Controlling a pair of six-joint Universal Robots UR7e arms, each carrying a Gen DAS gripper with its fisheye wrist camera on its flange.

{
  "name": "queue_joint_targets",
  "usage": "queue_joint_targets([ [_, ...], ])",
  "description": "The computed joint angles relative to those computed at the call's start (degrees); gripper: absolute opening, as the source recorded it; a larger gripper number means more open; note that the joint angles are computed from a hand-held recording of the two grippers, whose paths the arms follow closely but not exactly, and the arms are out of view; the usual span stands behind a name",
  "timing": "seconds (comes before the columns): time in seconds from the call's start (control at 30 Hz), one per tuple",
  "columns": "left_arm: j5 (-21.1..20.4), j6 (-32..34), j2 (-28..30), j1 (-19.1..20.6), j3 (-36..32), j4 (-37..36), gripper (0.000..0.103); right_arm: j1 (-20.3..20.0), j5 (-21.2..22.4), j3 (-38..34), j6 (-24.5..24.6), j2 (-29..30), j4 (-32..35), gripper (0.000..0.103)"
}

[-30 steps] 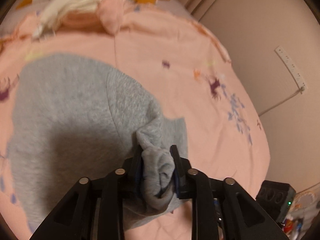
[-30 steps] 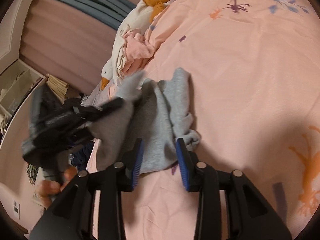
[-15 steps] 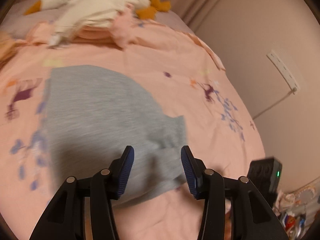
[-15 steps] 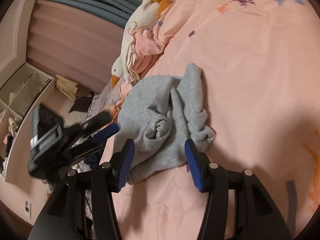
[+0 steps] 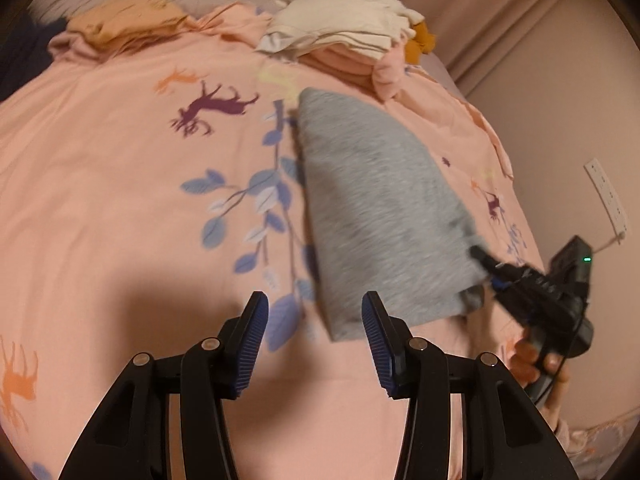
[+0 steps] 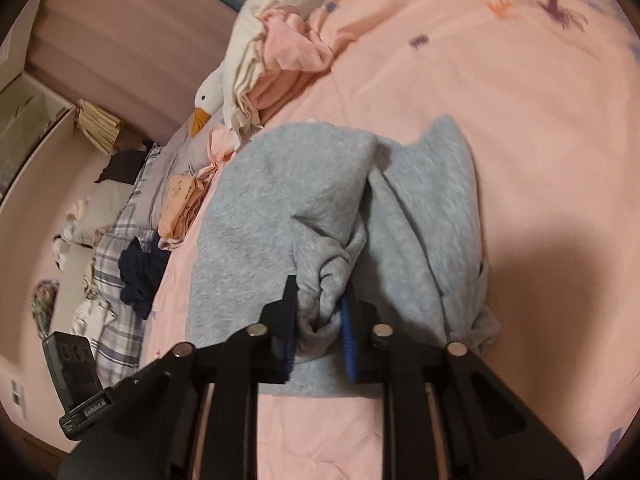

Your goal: Fold small clothes

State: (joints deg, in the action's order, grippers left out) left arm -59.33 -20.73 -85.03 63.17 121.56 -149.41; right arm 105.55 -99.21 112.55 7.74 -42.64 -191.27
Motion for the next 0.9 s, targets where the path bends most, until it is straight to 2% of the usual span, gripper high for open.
queue_joint_targets([
  [0.2, -0.82, 0.49, -1.21, 0.52, 0.96, 0.51, 0.047, 1.70, -3.63, 4.76, -2.67, -3.83, -10.54, 0.017],
  [0.27, -1.16, 0.57, -0.67, 0.67, 0.85, 0.45, 0.047, 1.49, -5.74, 5.04, -2.62, -4.03, -9.26, 0.017],
  [0.4, -1.57, 0.38, 1.24, 0.74, -0.44, 1.64, 0.047, -1.26, -8.04, 3.99, -0.15, -2.55, -1.81, 0.020],
  [0.47, -1.24, 1.21, 2.00, 0.15, -0.98, 1.75, 0.047, -1.81, -6.27, 4.77, -0.30, -2.68, -3.59, 0.026],
  [0.53, -0.94, 2.77, 2.90, -0.65, -1.70, 1.20, 0.047, -1.11, -7.14, 5.09, -0.60, -3.44, -4.14, 0.034],
  [0.6, -0.85, 4.90, 4.00, -1.52, -2.24, -0.79, 0.047, 0.75, -11.46, 4.84, -2.70, -3.43, -6.40, 0.035],
  [0.67, -0.83, 6.78, 5.30, -2.15, -3.03, -2.34, 0.047, 2.21, -13.98, 4.36, -5.93, -3.17, -9.42, 0.035],
  [0.77, -1.77, 10.16, 7.92, -2.81, -4.39, -4.81, 0.047, 2.57, -11.45, 2.32, -10.42, -3.15, -9.22, 0.035],
  [0.9, -0.72, 13.24, 11.49, -3.23, -6.13, -4.90, 0.047, 2.88, -12.08, -3.55, -13.55, -0.34, -4.91, 0.034],
])
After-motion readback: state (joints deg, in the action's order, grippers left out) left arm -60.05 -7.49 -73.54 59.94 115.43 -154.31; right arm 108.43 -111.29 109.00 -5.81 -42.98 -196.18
